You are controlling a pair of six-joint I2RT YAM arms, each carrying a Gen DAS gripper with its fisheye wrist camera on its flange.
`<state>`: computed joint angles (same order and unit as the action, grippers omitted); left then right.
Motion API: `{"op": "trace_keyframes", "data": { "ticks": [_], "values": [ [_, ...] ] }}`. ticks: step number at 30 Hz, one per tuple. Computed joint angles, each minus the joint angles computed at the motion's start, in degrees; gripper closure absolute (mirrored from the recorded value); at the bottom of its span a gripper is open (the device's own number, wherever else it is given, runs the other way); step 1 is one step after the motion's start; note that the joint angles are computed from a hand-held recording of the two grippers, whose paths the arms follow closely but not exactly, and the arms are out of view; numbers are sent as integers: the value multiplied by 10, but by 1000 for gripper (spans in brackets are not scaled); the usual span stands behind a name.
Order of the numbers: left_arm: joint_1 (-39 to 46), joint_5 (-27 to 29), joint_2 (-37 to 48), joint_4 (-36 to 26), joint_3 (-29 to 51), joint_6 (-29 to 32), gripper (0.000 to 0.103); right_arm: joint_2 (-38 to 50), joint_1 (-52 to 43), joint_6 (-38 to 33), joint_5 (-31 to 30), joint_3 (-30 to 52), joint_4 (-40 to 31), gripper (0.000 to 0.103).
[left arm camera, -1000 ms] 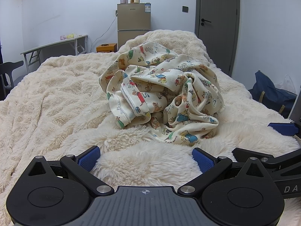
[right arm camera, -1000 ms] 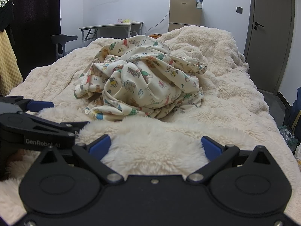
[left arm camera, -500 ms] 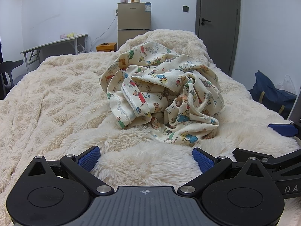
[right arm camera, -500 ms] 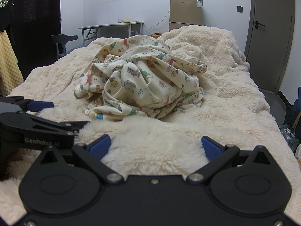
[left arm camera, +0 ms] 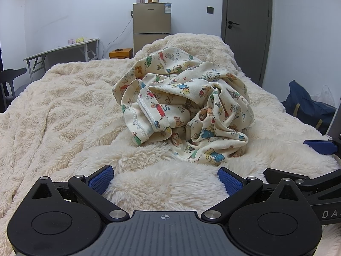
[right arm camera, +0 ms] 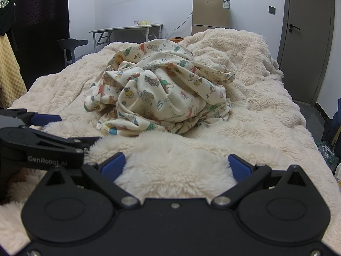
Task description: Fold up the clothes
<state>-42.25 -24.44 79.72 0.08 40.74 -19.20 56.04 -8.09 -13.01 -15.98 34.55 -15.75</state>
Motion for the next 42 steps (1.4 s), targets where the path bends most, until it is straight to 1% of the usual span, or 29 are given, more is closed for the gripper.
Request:
{"op": "trace_keyframes", "data": {
  "ticks": [15,24,27,31,35,36,38,39,41,42],
  "values": [
    [0,1,1,4,-2,-2,0,2,1,-1,1,-1,1,0],
    [-6,-7,3,-6,4,-1,0,3,0,0,-3,-2,3,0],
    [-1,-1,3,-5,4,-1,0,5,-2,0,-4,-2,3,0],
    [16,27,5,-14,15,9,0,10,-3,0,-8,6,-4,0],
    [38,62,9,-18,37,51,0,31,-20,-26,-40,38,-35,0],
    [47,76,5,-5,38,71,0,36,-25,-34,-50,46,-42,0],
    [59,96,-15,51,14,103,0,39,-42,-52,-84,58,-51,0],
    [64,103,-24,78,2,116,0,41,-54,-62,-107,63,-54,0],
    [73,107,-32,102,-4,140,0,57,-99,-81,-192,75,-54,0],
    [81,103,-28,89,13,153,0,67,-114,-88,-217,84,-58,0]
  ]
}}
